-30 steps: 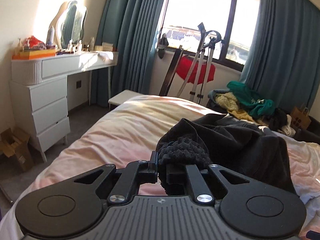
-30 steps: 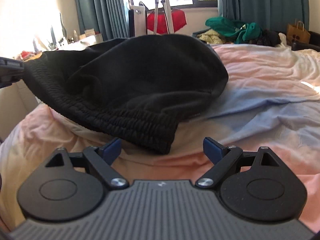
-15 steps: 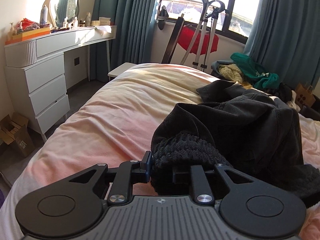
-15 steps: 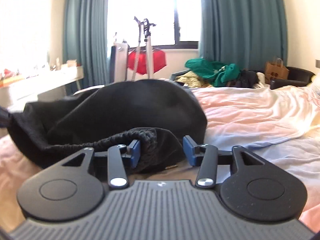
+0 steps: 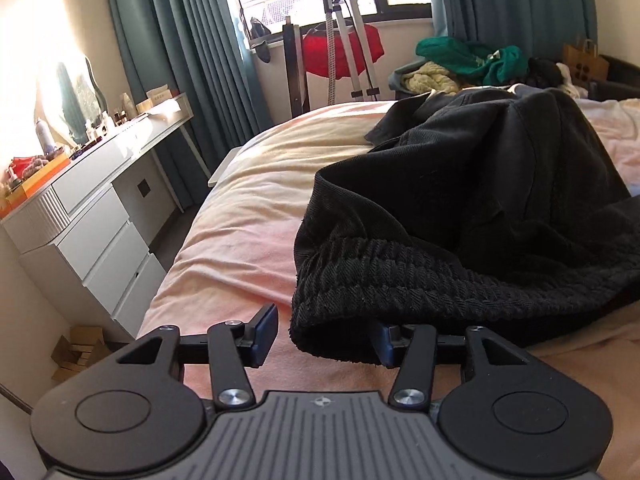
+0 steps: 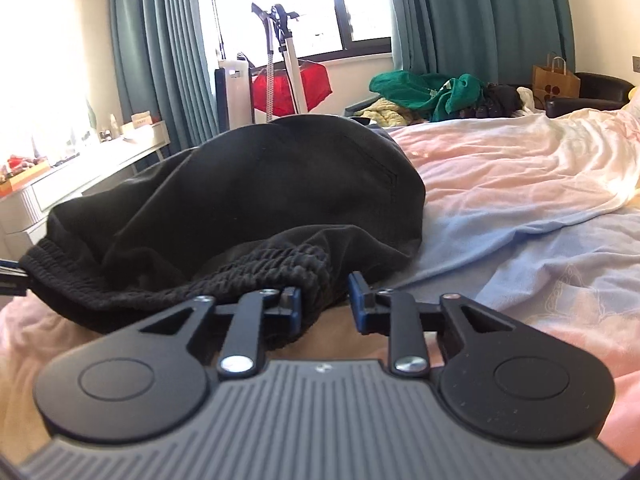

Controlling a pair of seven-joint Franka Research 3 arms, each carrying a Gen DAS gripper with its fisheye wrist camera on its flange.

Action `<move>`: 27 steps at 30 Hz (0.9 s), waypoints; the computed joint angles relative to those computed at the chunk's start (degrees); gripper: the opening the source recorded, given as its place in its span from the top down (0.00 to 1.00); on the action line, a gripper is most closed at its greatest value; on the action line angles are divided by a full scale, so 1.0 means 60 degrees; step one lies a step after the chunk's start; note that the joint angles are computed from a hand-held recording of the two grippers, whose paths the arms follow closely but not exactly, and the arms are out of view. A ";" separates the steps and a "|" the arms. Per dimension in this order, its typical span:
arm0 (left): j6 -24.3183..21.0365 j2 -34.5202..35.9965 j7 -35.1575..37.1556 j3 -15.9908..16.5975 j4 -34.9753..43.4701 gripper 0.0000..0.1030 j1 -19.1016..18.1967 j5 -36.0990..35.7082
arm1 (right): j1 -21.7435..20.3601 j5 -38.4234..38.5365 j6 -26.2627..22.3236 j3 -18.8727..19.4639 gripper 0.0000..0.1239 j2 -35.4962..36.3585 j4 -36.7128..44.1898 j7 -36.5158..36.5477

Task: Fold clothes
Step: 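Grasp the ribbed waistband with the left gripper while the right gripper grasps it too, then lift the waistband with both grippers and shake the trousers out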

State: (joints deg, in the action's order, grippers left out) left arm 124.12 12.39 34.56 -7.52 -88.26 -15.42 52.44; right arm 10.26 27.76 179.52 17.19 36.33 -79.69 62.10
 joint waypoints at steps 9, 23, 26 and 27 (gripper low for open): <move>-0.0120 0.0787 -0.1160 0.0283 0.0760 0.60 -0.0182 0.0223 | -0.0551 0.0354 -0.0025 0.0495 0.90 -0.0780 -0.0783 -0.0214; 0.0879 0.0029 -0.4011 0.0774 0.1809 0.92 0.0168 0.2448 | -0.1045 0.4201 -0.1289 0.1942 0.89 -0.2638 -0.2282 -0.2837; 0.0677 0.0466 -0.3046 0.0803 0.3326 0.92 0.0536 0.1715 | -0.0763 0.5227 -0.1385 0.2489 0.89 -0.2379 -0.1657 -0.3723; 0.0458 0.0696 -0.2706 0.0890 0.3937 0.92 0.0571 0.1631 | -0.0658 0.5533 -0.1475 0.2673 0.89 -0.2212 -0.1355 -0.4069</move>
State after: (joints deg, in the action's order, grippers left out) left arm 126.86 16.56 18.33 -2.18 -64.64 -12.00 62.23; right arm 6.31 60.96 170.67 33.23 23.06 -87.82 37.69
